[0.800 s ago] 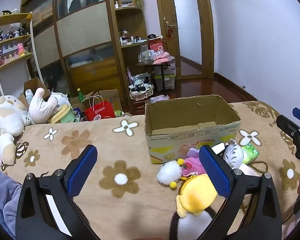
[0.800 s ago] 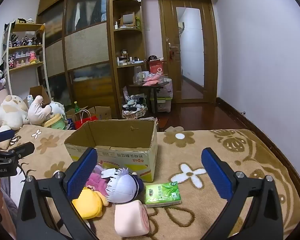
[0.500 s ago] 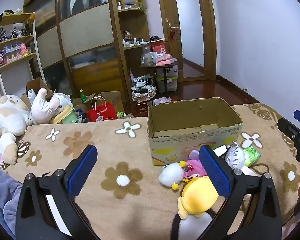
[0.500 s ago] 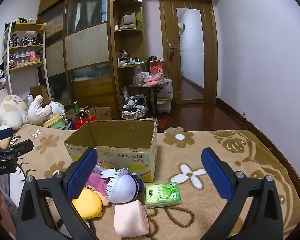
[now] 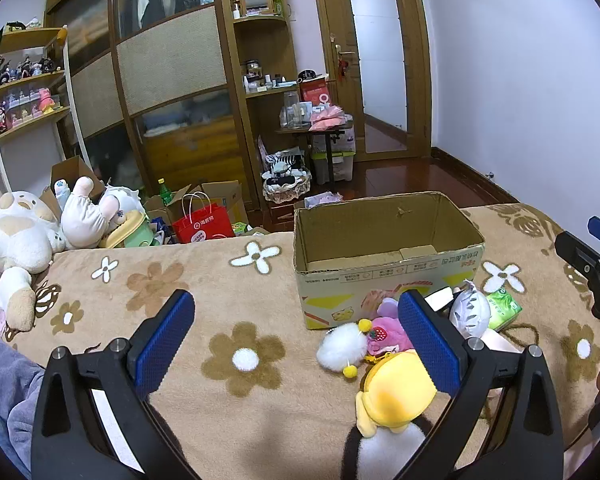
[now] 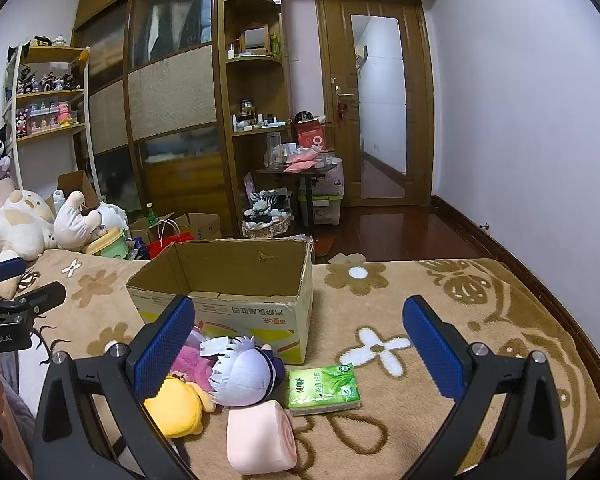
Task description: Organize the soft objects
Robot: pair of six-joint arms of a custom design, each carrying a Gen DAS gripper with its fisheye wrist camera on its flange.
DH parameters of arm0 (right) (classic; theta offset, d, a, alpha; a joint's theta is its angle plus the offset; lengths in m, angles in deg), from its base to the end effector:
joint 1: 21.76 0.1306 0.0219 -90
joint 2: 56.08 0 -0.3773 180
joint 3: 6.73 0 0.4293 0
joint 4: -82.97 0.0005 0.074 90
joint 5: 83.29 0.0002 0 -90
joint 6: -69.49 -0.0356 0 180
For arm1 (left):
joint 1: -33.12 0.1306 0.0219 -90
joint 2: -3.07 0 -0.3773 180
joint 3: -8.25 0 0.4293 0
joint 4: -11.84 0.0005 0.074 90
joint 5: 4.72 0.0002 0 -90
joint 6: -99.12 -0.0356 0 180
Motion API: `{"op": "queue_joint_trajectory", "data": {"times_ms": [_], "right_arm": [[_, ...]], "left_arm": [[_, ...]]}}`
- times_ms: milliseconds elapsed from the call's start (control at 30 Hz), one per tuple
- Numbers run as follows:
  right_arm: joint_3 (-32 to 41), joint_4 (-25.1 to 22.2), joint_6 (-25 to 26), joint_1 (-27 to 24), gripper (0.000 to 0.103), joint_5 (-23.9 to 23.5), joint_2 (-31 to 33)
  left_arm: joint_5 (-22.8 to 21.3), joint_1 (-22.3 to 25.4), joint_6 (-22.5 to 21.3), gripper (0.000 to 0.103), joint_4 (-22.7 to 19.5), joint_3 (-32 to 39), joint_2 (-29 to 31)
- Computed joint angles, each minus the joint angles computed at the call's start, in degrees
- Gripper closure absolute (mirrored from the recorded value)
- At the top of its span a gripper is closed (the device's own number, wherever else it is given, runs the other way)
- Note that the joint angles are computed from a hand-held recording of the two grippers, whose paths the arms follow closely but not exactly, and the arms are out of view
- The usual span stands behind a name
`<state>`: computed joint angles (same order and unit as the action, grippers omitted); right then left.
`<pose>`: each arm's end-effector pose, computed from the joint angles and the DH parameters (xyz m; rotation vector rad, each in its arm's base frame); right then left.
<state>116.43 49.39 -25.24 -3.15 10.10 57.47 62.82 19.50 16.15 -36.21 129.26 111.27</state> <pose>0.6604 0.2196 0.5035 -0.2029 1.9838 0.2043 0.6305 -0.1393 0.5224 -0.0962 2.1389 0.2183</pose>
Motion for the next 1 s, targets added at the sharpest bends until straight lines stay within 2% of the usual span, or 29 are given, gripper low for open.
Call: {"op": "queue_joint_trajectory", "data": {"times_ms": [1000], "right_arm": [[-1.0,0.9,0.6,-0.1,0.0,-0.1,0.2]], "left_arm": [[0.2,0.1,-0.3,0.002,-0.2,0.2,0.1]]}}
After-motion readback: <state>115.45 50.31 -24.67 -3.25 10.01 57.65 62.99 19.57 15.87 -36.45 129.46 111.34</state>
